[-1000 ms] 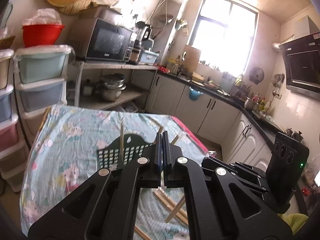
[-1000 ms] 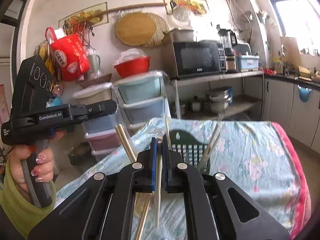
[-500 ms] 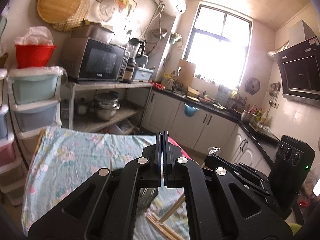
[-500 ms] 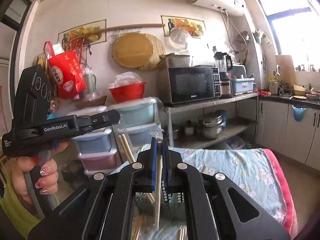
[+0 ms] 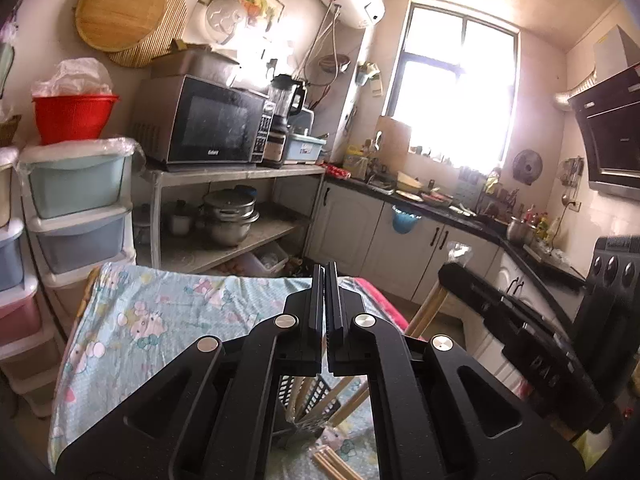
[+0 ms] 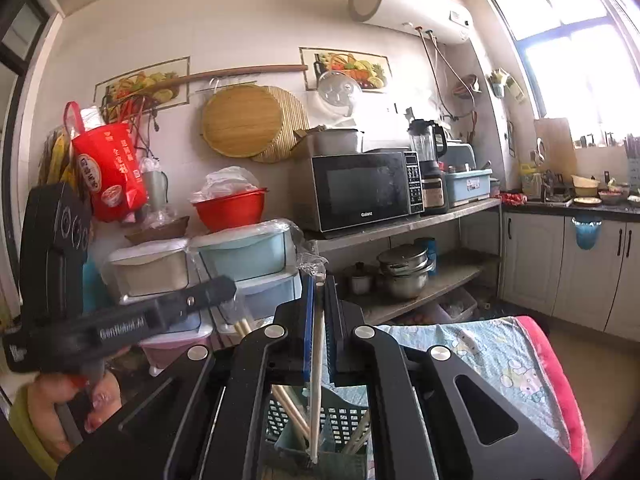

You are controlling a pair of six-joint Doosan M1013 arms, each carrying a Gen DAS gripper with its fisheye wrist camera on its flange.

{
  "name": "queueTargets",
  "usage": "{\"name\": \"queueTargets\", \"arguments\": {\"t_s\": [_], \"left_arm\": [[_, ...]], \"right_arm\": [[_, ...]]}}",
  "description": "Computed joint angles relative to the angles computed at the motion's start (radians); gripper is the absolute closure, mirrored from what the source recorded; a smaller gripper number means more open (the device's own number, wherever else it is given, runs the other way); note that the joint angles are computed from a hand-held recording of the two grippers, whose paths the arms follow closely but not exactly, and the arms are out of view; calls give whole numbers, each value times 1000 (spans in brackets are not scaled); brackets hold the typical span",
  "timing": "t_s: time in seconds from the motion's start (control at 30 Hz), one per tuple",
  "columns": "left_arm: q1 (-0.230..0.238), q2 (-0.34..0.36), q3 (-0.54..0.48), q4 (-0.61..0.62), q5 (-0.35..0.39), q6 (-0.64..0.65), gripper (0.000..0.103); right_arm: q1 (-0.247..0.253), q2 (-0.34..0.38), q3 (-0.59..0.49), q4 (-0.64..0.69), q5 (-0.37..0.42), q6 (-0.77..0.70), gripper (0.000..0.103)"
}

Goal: Organize utensils
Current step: 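Lower the left tool's chopstick into the caddy and open it while the right tool releases its own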

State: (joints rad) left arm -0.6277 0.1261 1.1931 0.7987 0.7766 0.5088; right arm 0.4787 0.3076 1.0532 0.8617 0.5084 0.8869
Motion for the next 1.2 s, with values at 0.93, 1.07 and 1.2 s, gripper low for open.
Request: {"name": "queueTargets", "arguments": {"t_s": [0.93,1.07,1.2], "left_arm": [[45,-19,55,75,9,-138,103],[47,-30,74,77,14,-152,103],[46,-41,92,81,20,-172,103]], "right_arm": [[24,86,-58,-229,-37,260,97],[25,91,-61,-257,-20,290,93],[23,91,-54,-267,-3,315,75]]}}
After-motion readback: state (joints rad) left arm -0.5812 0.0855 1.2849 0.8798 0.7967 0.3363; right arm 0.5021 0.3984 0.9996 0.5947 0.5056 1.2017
